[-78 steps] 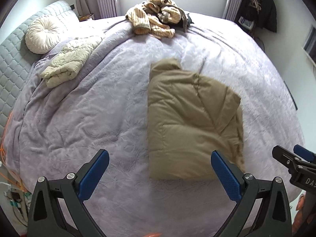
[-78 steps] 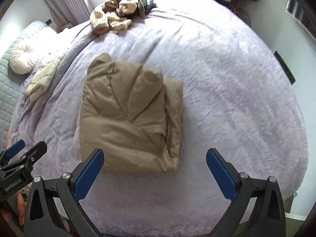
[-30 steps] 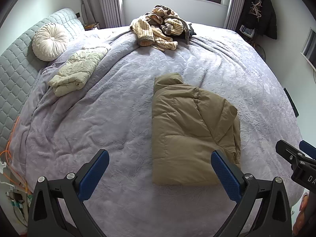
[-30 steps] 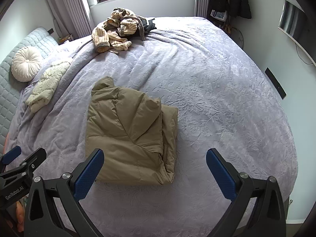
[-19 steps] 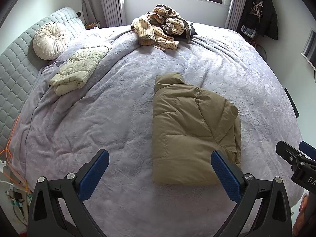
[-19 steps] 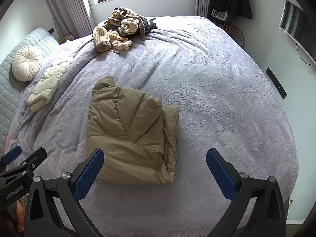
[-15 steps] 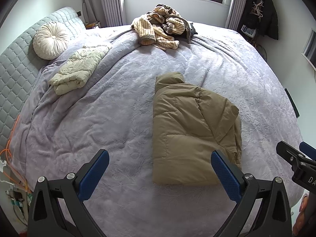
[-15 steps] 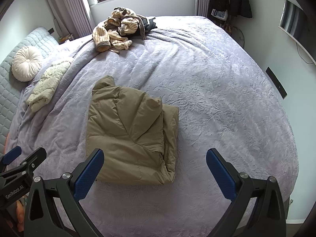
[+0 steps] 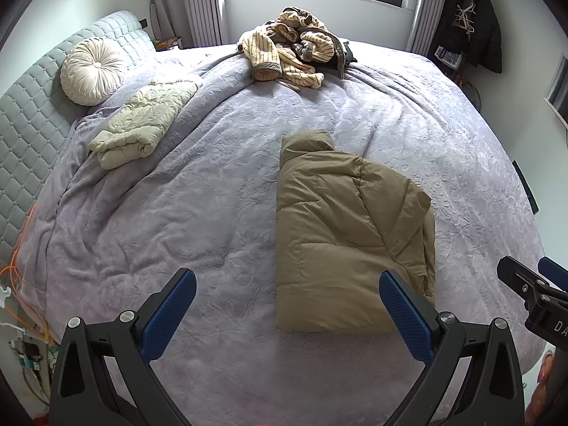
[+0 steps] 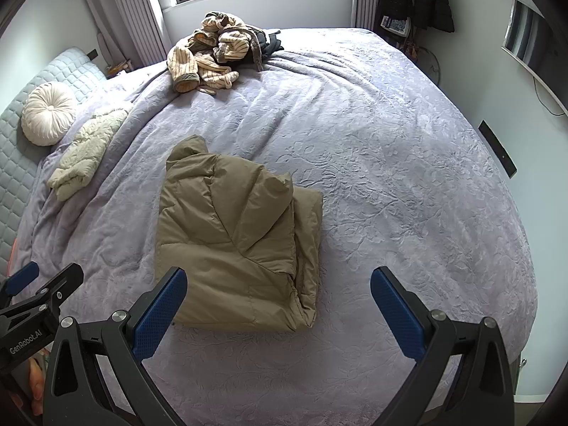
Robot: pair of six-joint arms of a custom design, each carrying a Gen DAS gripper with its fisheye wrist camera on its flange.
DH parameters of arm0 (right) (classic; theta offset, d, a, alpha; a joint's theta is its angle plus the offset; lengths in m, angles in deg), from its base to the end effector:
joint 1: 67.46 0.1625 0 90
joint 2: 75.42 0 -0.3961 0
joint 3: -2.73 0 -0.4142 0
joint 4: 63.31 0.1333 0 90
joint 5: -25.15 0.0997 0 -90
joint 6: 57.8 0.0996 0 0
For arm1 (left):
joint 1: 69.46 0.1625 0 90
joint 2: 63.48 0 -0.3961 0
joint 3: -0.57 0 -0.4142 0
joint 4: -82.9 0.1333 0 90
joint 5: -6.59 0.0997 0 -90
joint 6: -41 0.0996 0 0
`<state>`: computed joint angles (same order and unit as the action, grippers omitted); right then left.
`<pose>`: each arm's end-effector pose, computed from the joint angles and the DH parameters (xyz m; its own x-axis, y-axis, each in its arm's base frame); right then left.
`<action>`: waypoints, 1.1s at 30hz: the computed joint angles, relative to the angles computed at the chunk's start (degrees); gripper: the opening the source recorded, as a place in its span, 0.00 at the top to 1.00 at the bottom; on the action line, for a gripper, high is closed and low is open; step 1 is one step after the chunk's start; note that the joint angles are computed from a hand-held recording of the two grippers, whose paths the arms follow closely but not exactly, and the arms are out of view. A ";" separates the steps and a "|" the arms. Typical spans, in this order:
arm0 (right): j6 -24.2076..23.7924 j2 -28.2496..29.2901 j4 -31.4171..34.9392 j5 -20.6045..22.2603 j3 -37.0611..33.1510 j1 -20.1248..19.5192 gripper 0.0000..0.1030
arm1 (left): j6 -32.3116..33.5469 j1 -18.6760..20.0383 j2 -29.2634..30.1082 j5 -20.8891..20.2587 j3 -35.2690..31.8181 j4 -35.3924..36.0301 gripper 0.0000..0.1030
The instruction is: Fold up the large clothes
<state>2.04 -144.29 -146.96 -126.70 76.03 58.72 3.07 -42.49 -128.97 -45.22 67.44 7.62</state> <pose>0.4174 -0.4937 0.4352 -0.6438 0.4788 0.5969 -0.0463 0.7543 -0.6549 -0.4931 -0.4696 0.4101 -0.6870 0.3460 -0.6390 0.5502 0.8221 -0.1464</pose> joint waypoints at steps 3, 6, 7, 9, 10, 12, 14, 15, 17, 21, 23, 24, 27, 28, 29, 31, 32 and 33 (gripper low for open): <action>-0.14 0.03 -0.07 0.07 -0.11 -0.09 0.00 | -0.20 -0.05 0.18 0.05 -0.23 0.23 0.00; -0.58 0.00 -0.28 0.11 -0.15 -0.19 0.00 | -0.33 -0.06 0.07 0.07 -0.11 0.28 0.00; -0.56 0.02 -0.23 0.13 -0.15 -0.17 0.00 | -0.38 -0.06 0.06 0.07 -0.10 0.28 0.00; -0.59 0.04 -0.21 0.17 -0.18 -0.17 0.00 | -0.39 -0.04 0.09 0.06 -0.13 0.23 0.00; -0.49 0.07 -0.20 0.15 -0.19 -0.16 0.00 | -0.37 -0.02 0.12 0.03 -0.16 0.20 0.00; -0.16 0.16 0.00 0.14 -0.25 -0.08 0.00 | -0.09 0.06 0.33 0.01 -0.40 0.19 0.00; -0.01 0.18 0.08 0.20 -0.25 -0.04 0.00 | -0.09 0.09 0.27 -0.09 -0.37 0.25 0.00; 0.22 0.24 0.28 0.16 -0.33 -0.02 0.00 | -0.26 0.13 0.23 -0.08 -0.30 0.34 0.00; 0.28 0.28 0.29 0.13 -0.37 0.00 0.00 | -0.26 0.17 0.13 -0.13 -0.17 0.32 0.00; 0.16 0.31 0.23 0.13 -0.44 -0.06 0.00 | -0.21 0.20 0.12 -0.20 -0.14 0.26 0.00; 0.05 0.31 0.17 0.18 -0.46 -0.11 0.00 | -0.13 0.21 0.22 -0.19 -0.27 0.27 0.00; 0.02 0.29 0.17 0.26 -0.47 -0.11 0.00 | -0.10 0.20 0.15 -0.19 -0.19 0.30 0.00; -0.10 0.29 0.09 0.25 -0.47 -0.11 0.00 | -0.14 0.25 0.27 -0.23 -0.17 0.18 0.00; -0.15 0.30 0.10 0.24 -0.52 -0.16 0.00 | -0.21 0.25 0.10 -0.27 0.08 0.13 0.00; -0.12 0.27 0.06 0.30 -0.39 -0.13 0.00 | -0.22 0.25 0.19 -0.26 -0.04 0.14 0.00; -0.19 0.27 0.01 0.28 -0.40 -0.13 0.00 | -0.07 0.29 0.31 -0.25 -0.24 0.18 0.00; -0.17 0.26 0.02 0.29 -0.37 -0.11 0.00 | -0.07 0.27 0.16 -0.29 0.01 0.11 0.00; -0.19 0.27 0.01 0.29 -0.41 -0.14 0.00 | -0.03 0.28 0.15 -0.28 -0.01 0.14 0.00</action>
